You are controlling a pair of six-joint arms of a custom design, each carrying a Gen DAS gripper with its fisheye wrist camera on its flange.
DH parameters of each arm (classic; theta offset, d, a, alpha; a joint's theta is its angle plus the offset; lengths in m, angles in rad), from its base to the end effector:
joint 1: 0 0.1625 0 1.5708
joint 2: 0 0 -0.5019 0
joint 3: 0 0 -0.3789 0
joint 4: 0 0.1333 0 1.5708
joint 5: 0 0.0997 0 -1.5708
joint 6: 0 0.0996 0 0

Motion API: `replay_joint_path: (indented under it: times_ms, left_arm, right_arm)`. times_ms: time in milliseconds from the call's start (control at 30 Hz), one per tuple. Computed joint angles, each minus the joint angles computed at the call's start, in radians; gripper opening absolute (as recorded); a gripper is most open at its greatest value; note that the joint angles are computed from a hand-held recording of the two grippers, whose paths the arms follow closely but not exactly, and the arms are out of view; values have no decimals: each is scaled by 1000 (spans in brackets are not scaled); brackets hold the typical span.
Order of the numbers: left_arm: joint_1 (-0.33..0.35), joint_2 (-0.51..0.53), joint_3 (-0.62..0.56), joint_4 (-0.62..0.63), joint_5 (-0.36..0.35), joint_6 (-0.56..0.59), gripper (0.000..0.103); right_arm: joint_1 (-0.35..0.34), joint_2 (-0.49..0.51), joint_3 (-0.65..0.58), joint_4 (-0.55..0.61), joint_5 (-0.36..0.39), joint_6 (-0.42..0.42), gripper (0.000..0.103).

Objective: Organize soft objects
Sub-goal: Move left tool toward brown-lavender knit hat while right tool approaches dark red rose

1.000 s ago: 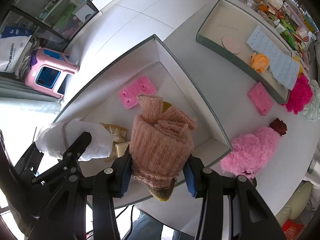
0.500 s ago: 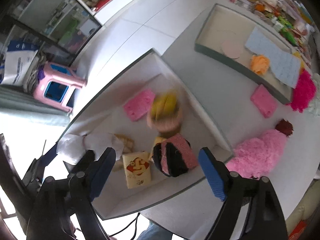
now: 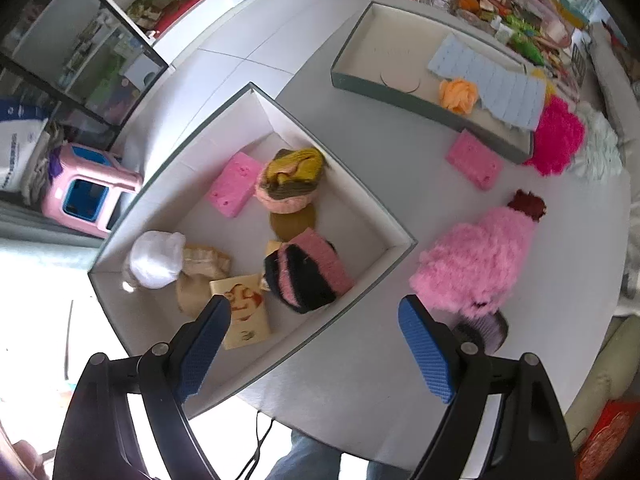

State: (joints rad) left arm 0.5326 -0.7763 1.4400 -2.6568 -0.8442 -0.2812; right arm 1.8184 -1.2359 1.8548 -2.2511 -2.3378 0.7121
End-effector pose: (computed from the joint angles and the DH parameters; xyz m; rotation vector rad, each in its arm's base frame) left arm -0.5690 -0.5669 0.2537 0.7695 2.5127 -1.0539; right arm 0.2038 -0.5442 0.3512 -0.5905 -2.3655 0.5205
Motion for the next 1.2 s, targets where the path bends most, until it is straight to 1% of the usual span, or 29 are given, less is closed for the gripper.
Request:
replay_joint_path:
  times_ms: [67,167,233,300,333,367,400,500,533,600,667,700,767,800,833,900,933,1033,1133,1200]
  left_arm:
    - [-12,-5,8,-103,-51,12,103]
    - [-22,-11,21,-245,-88,-2,103]
    - [-26,-9,22,-314,-87,-12,103]
    - [-31,-2,15,-314,-59,1,103]
    - [-32,0,9,-270,-48,15,103]
    - [-29,2,1,-215,-48,34,103]
    - [-26,3,-10,-122,-54,55,103]
    - [-21,6,-11,56,-77,81,103]
    - [-18,2,-4,129,-100,80,103]
    - [-7,-6,8,283,-190,59,103]
    - [0,-1,8,407,-274,40,103]
    - [5,3,12,491,-333,38,103]
    - [6,20,6,620,-411,28,103]
    - [11,37,-6,715,-469,21,103]
    - [11,48,-9,769,-510,10,103]
    - [11,67,7,826,-599,-14,103]
    - [6,73,19,831,-613,-21,103]
    - [-19,109,38,816,-596,-33,103]
    - [-39,144,62,763,-581,-45,103]
    - [-43,170,58,747,-587,-55,103]
  right_arm:
    - [6,1,-4,3,-7,6,88]
    - [25,1,-10,24,-52,26,88]
    - [37,0,-15,44,-82,46,88]
    - [53,1,-21,93,-124,95,88]
    - [60,0,-17,104,-138,108,88]
    - [65,-7,1,77,-144,100,88]
    - [65,-16,13,60,-144,93,88]
    - [37,-76,82,-6,-96,86,88]
    - [19,-107,114,-27,-71,95,88]
    - [-21,-179,185,-44,-38,145,88]
    - [-69,-257,257,-30,-18,211,88]
    - [-92,-293,288,-17,-7,239,88]
    - [-146,-373,357,-1,20,292,88]
    - [-177,-416,393,4,37,319,88]
    - [-195,-439,414,0,47,329,88]
    - [-243,-500,466,-17,78,343,88]
    - [-261,-524,485,-23,87,347,88]
    - [-305,-589,536,-47,111,346,88]
    - [-352,-647,580,-70,144,322,88]
    - [-386,-684,606,-81,168,304,88]
